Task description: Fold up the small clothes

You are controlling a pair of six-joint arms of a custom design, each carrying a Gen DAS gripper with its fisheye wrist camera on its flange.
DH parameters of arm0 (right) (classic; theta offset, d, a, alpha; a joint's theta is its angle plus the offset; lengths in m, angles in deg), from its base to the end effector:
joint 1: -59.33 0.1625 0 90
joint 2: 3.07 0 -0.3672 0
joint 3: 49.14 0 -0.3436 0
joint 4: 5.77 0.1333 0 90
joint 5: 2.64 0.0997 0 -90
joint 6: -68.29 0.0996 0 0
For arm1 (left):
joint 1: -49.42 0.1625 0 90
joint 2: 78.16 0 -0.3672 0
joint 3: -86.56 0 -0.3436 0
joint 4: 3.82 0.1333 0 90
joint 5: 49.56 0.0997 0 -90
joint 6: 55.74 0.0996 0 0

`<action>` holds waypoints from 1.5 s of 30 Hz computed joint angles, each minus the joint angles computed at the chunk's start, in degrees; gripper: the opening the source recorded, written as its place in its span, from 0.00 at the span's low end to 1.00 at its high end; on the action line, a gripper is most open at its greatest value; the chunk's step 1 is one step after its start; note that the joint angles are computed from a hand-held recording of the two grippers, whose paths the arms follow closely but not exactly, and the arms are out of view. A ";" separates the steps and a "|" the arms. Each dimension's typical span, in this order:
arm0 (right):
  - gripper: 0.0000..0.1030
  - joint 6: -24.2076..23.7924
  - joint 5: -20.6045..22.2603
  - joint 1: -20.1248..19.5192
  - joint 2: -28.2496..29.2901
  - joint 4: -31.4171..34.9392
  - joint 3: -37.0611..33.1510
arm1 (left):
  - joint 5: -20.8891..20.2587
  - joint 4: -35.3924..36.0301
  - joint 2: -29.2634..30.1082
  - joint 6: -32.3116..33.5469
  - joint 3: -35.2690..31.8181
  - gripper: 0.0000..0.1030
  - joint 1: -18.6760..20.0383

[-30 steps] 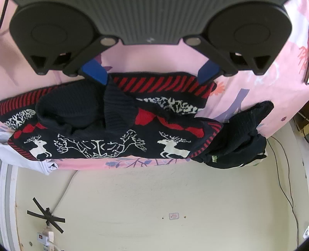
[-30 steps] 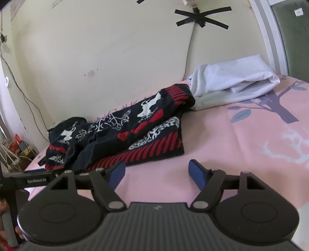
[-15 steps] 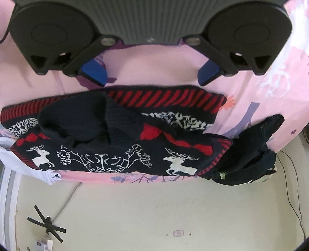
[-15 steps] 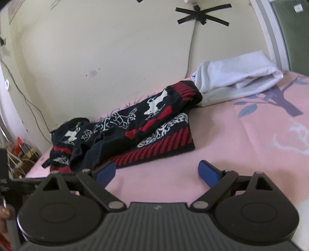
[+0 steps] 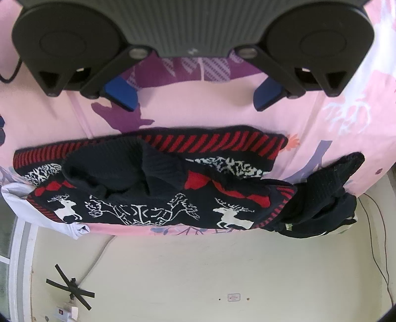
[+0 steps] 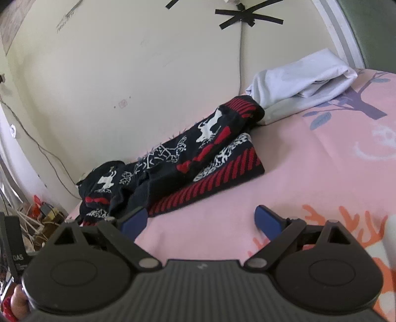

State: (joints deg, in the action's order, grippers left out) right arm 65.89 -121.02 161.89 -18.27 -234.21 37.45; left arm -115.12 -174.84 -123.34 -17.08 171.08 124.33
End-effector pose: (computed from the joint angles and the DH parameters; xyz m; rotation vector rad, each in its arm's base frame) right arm 0.2108 -0.5509 -0.0092 -0.0831 -2.3448 1.5789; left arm -0.0032 -0.6820 0.2037 0.9342 2.2936 -0.8106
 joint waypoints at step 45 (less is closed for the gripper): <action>0.25 6.27 18.75 -4.05 -4.06 29.59 -21.79 | -18.60 41.80 17.73 -8.10 -42.90 0.03 1.70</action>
State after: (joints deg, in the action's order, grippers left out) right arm 72.16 -102.27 157.84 -22.33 -204.62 15.65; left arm -133.72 -133.04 -105.61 -25.18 128.18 126.03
